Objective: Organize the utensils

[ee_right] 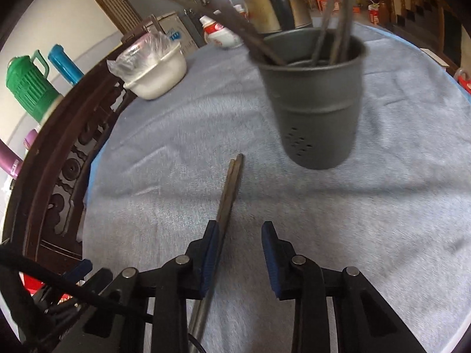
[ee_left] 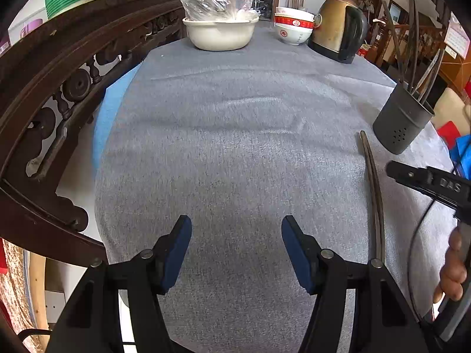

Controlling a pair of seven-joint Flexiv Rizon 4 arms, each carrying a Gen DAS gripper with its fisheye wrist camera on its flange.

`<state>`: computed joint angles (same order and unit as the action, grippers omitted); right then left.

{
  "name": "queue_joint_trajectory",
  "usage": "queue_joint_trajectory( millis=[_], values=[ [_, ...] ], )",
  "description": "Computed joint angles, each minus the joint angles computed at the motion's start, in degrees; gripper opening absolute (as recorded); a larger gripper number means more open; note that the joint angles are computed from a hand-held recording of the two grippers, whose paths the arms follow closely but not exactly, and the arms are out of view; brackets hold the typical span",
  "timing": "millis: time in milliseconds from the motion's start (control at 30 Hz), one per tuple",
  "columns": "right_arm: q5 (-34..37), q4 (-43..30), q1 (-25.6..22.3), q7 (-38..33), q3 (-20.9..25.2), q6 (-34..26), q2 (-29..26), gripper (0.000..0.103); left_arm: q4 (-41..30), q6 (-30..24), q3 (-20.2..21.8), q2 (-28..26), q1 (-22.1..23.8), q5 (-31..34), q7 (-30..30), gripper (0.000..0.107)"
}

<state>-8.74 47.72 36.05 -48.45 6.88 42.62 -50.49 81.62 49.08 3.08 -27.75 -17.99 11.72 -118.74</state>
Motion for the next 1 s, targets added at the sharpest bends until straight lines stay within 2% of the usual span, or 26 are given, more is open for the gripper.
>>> queue_joint_trajectory(
  millis=[200,367,400,600,1000],
  values=[
    [-0.4,-7.7,1.3,-1.3,-0.4,-6.5,-4.2,0.033,0.9,0.8,-0.7,-0.1,0.9,-1.6,1.6,0.064],
    [0.1,-8.3,1.5,-1.6,-0.8,-7.5,-4.5,0.03,0.0,0.6,-0.8,-0.9,1.1,-2.6,2.0,0.064],
    [0.1,-7.9,1.5,-1.8,-0.9,-7.6,-4.2,0.028,0.0,0.6,-0.7,-1.0,1.1,-2.8,2.1,0.064],
    [1.4,-1.2,0.2,-1.6,-0.1,-4.0,-0.5,0.028,-1.8,-0.3,-0.8,-2.1,0.6,-3.2,2.5,0.064],
    [3.3,7.2,-1.9,-1.2,1.6,2.6,3.8,0.028,-5.7,-3.8,-1.6,-3.8,-1.9,-2.8,5.4,0.064]
  ],
)
